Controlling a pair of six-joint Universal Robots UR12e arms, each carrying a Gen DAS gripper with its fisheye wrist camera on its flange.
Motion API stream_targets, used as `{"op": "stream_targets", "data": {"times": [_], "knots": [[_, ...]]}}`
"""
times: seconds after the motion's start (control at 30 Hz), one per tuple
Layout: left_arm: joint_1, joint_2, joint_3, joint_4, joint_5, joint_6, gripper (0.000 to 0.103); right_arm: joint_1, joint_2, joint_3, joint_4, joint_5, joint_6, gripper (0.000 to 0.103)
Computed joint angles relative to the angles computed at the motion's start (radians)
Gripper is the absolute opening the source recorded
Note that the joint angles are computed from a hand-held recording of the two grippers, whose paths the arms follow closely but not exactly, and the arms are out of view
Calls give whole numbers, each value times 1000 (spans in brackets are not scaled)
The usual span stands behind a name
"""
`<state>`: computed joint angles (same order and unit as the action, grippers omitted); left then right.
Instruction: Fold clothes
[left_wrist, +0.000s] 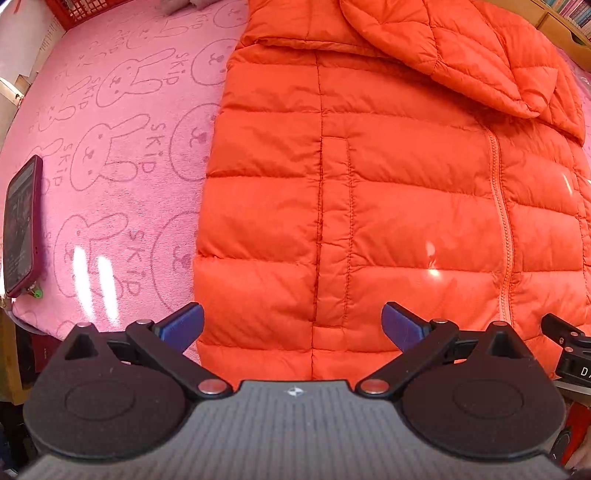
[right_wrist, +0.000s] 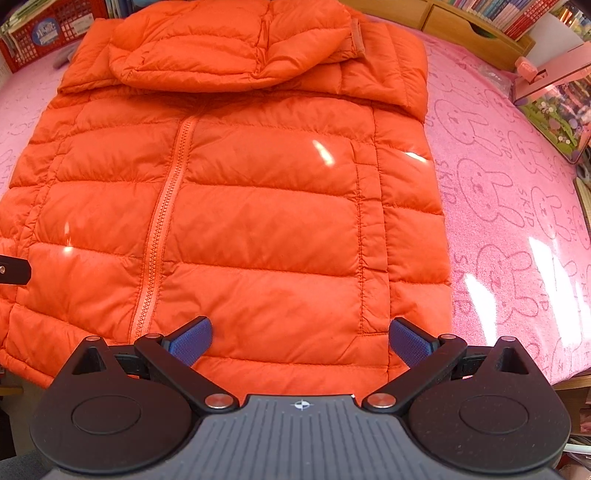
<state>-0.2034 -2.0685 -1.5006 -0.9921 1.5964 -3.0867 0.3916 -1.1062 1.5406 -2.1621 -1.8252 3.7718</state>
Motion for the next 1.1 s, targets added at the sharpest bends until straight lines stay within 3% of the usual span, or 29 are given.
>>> {"op": "stream_targets", "data": {"times": [0.57, 0.8, 0.93, 1.1], "knots": [[-11, -9, 10, -25, 39, 7, 103, -29, -93, 138, -29, -2, 75, 103], [-12, 3, 36, -27, -29, -3, 103, -30, -111, 169, -85, -32, 89, 103], [-24, 4, 74, -31, -52, 21, 103, -31, -115, 164, -159, -71, 31, 103], [-42, -8, 139, -27, -60, 48, 103, -50, -114, 140, -318, -101, -127, 103]]}}
